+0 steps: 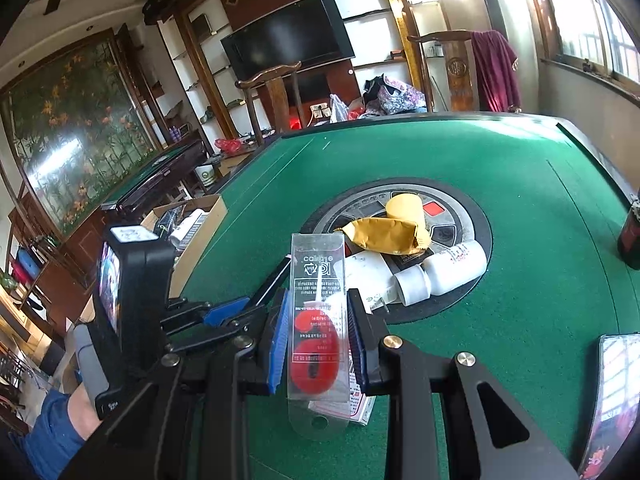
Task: Organize objects
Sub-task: 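Carry the pink-capped marker with the left tool while the right tool carries the package to the box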
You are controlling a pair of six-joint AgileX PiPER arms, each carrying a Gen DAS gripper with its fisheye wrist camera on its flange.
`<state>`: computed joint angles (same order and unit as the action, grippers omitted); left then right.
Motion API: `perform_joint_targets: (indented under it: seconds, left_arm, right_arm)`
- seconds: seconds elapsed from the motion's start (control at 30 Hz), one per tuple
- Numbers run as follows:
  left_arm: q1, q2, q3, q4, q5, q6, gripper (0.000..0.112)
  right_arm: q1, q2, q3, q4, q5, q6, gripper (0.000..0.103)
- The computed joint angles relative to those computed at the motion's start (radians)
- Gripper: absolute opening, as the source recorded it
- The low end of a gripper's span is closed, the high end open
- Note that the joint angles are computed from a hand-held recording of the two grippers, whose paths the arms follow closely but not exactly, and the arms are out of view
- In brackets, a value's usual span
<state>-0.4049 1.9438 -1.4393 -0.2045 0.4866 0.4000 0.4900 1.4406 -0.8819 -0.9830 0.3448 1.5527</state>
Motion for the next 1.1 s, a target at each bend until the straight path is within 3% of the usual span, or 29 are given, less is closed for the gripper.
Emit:
perform_joint_targets:
  seconds: [0.1, 0.3, 0.63, 0.87, 1.1]
  left_arm:
    - [0.011, -0.039, 0.045, -0.070, -0.037, 0.048, 0.014]
    - [0.039, -0.102, 0.099, -0.167, -0.039, 0.090, 0.014]
    - [0.078, -0.169, 0.126, -0.252, 0.010, 0.161, 0.014]
    - [0.139, -0.190, 0.121, -0.386, 0.050, 0.267, 0.014]
    - [0.215, -0.193, 0.117, -0.520, 0.104, 0.383, 0.014]
  right_arm:
    - [-0.001, -0.002, 0.001, -0.015, 0.000, 0.011, 0.027]
    - [0.018, 0.009, -0.008, -0.020, 0.015, 0.006, 0.027]
    - [0.064, 0.051, -0.042, -0.015, 0.020, -0.024, 0.027]
    - [0.045, 0.075, -0.044, 0.018, 0.004, -0.034, 0.027]
    - [0.079, 0.105, -0.066, -0.027, 0.008, 0.061, 0.027]
